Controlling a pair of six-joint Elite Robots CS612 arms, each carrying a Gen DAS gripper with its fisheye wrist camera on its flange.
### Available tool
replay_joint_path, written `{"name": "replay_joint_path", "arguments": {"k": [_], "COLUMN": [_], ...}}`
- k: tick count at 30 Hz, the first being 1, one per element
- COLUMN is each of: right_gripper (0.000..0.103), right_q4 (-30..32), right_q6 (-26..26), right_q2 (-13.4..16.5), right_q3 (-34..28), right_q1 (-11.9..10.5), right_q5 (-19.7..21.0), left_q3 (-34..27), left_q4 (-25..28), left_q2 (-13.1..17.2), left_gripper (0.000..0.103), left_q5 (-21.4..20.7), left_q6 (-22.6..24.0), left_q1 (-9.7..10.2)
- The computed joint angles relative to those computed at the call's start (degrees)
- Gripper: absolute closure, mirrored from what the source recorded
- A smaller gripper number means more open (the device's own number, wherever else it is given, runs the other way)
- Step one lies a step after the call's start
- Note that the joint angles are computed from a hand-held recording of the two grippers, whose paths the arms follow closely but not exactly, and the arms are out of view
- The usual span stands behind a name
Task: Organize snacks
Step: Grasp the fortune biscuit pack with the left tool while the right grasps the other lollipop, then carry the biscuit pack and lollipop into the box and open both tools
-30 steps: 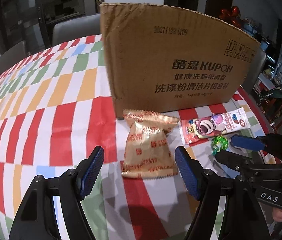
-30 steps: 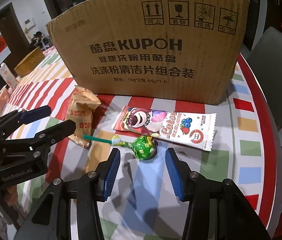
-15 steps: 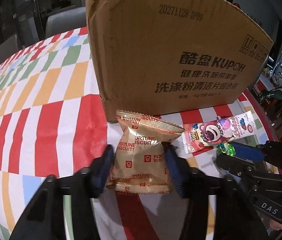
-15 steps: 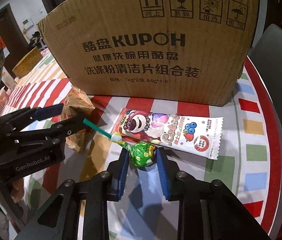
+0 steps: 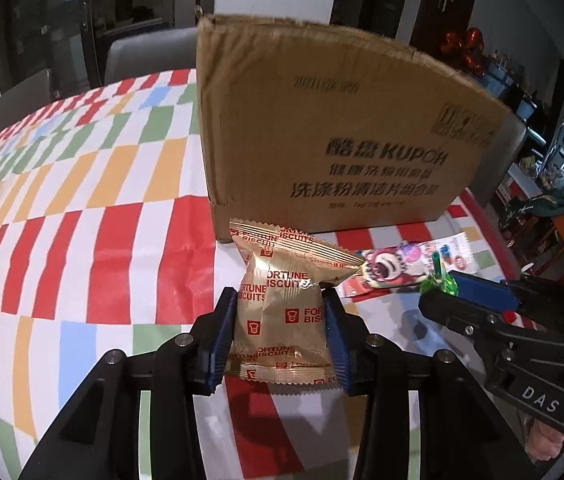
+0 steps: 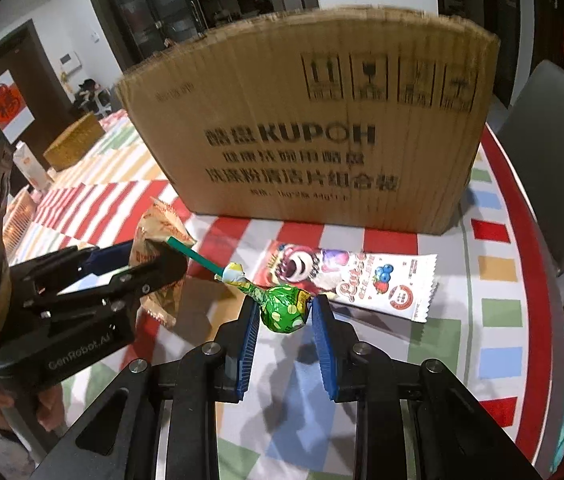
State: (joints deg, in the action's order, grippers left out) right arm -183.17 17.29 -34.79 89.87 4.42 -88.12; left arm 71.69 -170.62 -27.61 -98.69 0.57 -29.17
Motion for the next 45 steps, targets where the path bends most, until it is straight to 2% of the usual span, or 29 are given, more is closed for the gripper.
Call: {"name": "replay_joint_path", "arguments": {"k": [12, 24, 34, 45], "right_gripper": [0.074, 0.074, 0.074, 0.074], "right_q4": [-8.5, -16.6, -20.5, -18.2], "right_q6": [-1.2, -2.2, -4.2, -5.6], "right_q2": [-3.1, -5.4, -6.6, -6.2], "right_q3": [3.9, 5.7, 4.8, 0.9], "right_q1": [0.2, -0.1, -0.6, -1.8], "right_q5": [-0.8, -2.1, -3.8, -4.9], "left_q3": [6.0, 7.7, 5.1, -2.6], "left_q4": [-9.2, -18.7, -20.2, -13.4], "left_q2": [-4.2, -6.7, -7.0, -4.8], "left_gripper": [0.061, 0.061, 0.061, 0.061], "left_q5": [1.0, 1.3, 2.1, 2.1], "left_q6": [-1.6, -1.9, -1.2, -0.5], "left_q1": [-0.44, -0.96, -1.42, -1.29]}}
